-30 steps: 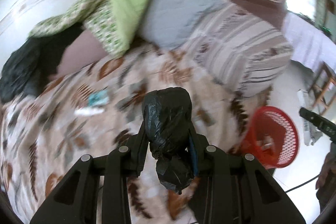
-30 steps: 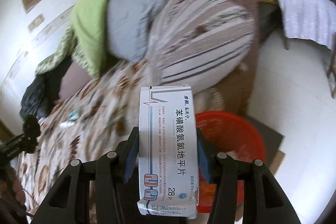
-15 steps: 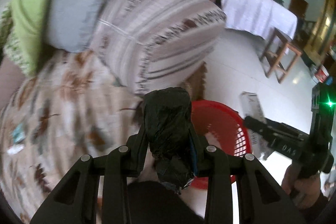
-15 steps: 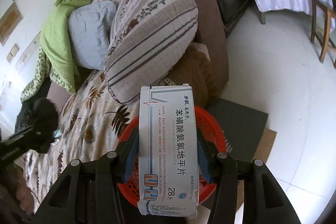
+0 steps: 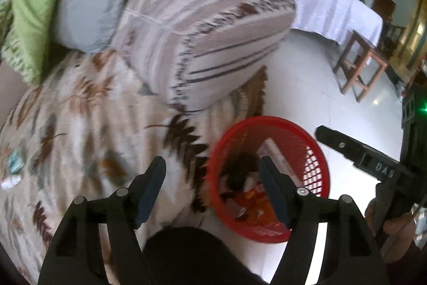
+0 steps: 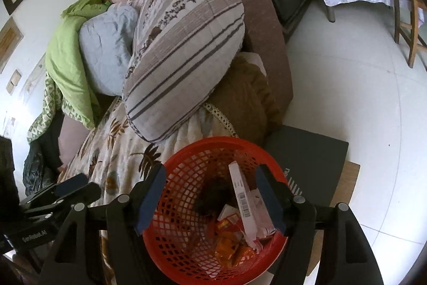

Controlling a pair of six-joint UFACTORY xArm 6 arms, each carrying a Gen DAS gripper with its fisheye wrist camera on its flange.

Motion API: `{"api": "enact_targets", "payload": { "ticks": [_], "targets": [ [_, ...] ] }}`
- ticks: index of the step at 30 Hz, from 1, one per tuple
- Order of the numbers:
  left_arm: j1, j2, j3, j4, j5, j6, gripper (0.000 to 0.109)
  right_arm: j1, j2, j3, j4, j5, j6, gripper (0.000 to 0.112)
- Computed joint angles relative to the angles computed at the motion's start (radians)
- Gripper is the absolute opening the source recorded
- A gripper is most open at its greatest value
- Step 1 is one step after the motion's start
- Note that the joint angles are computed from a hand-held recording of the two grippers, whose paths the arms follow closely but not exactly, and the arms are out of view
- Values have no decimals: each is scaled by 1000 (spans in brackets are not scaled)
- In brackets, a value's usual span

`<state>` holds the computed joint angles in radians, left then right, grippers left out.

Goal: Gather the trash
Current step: 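Move both open tools back over the bed toward the remaining items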

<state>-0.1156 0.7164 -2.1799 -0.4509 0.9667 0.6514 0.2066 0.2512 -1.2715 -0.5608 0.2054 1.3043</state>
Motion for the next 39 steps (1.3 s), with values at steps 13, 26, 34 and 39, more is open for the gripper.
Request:
{"api": "enact_targets", "payload": {
  "ticks": [13,26,34,39],
  "targets": [
    [127,-246,345,64,-248,-55,75,89,43,-147,-18,65,-71,74],
    [272,-453,661,107,-505,-194,78,245,167,-404,110,182,-338,77],
    [348,-513,732,61,-567,-233,82,331,252,-563,212,251,-525,77],
    [358,-530,759,83,-618,-248,87,358,257,-583,190,261,-548,78]
  ]
}}
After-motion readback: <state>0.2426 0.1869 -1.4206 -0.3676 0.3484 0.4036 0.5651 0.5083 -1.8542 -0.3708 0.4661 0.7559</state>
